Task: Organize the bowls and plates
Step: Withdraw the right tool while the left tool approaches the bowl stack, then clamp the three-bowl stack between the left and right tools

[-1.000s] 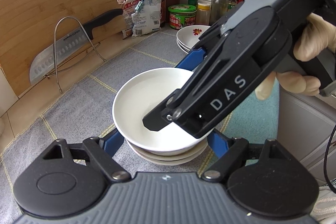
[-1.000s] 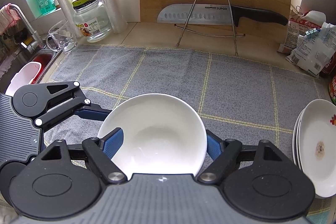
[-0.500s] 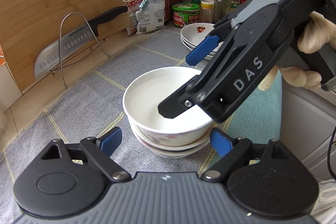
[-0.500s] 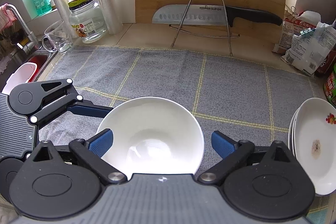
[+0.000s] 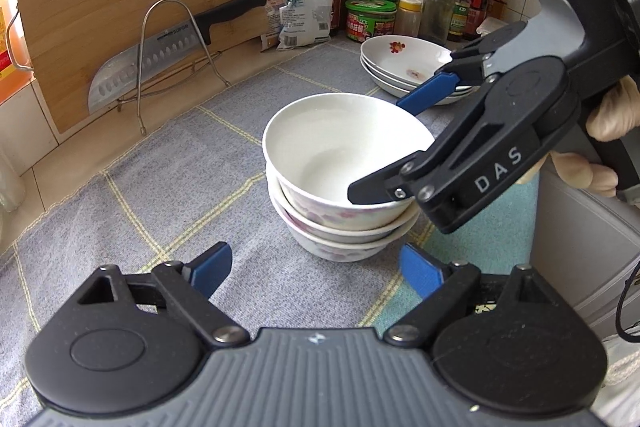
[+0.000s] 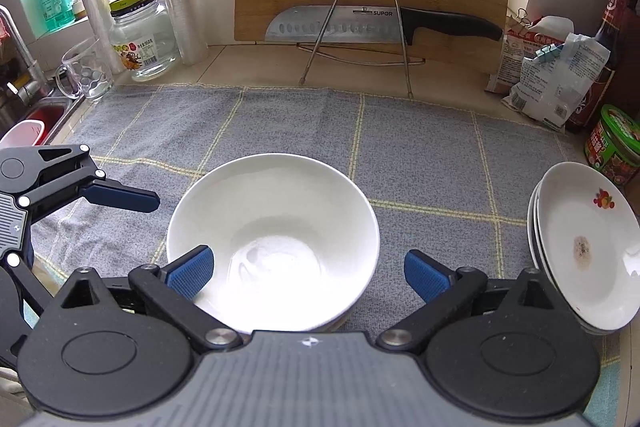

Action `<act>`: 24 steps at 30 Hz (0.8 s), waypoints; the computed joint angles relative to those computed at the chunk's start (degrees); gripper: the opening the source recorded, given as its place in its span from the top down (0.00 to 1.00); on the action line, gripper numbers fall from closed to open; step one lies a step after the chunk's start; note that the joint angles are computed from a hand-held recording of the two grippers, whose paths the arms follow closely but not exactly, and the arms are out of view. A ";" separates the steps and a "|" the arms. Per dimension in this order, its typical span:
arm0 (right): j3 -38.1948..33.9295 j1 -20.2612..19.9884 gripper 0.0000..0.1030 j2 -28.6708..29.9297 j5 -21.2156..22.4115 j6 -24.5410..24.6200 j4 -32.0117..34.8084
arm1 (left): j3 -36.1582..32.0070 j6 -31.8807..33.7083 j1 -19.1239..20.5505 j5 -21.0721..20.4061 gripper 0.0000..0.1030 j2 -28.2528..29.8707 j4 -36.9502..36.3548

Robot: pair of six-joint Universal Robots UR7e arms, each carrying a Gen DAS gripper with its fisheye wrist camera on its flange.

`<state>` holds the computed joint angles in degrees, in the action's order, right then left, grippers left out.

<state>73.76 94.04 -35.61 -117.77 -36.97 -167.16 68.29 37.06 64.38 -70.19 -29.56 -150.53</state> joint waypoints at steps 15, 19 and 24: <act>5.09 0.62 0.00 -4.35 -0.55 2.06 -1.73 | 0.52 3.77 1.81 -3.39 0.08 0.42 -0.55; 8.05 0.18 0.00 -6.92 1.46 -0.60 -0.12 | 0.93 1.84 1.69 -0.67 0.08 1.13 -1.13; 5.70 -2.37 0.00 -6.98 5.69 -5.13 7.64 | 1.90 -1.65 0.84 3.59 0.08 1.49 -2.95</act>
<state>79.45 91.67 -42.59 -112.08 -42.10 -159.51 70.19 35.41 65.22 -66.59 -28.08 -153.48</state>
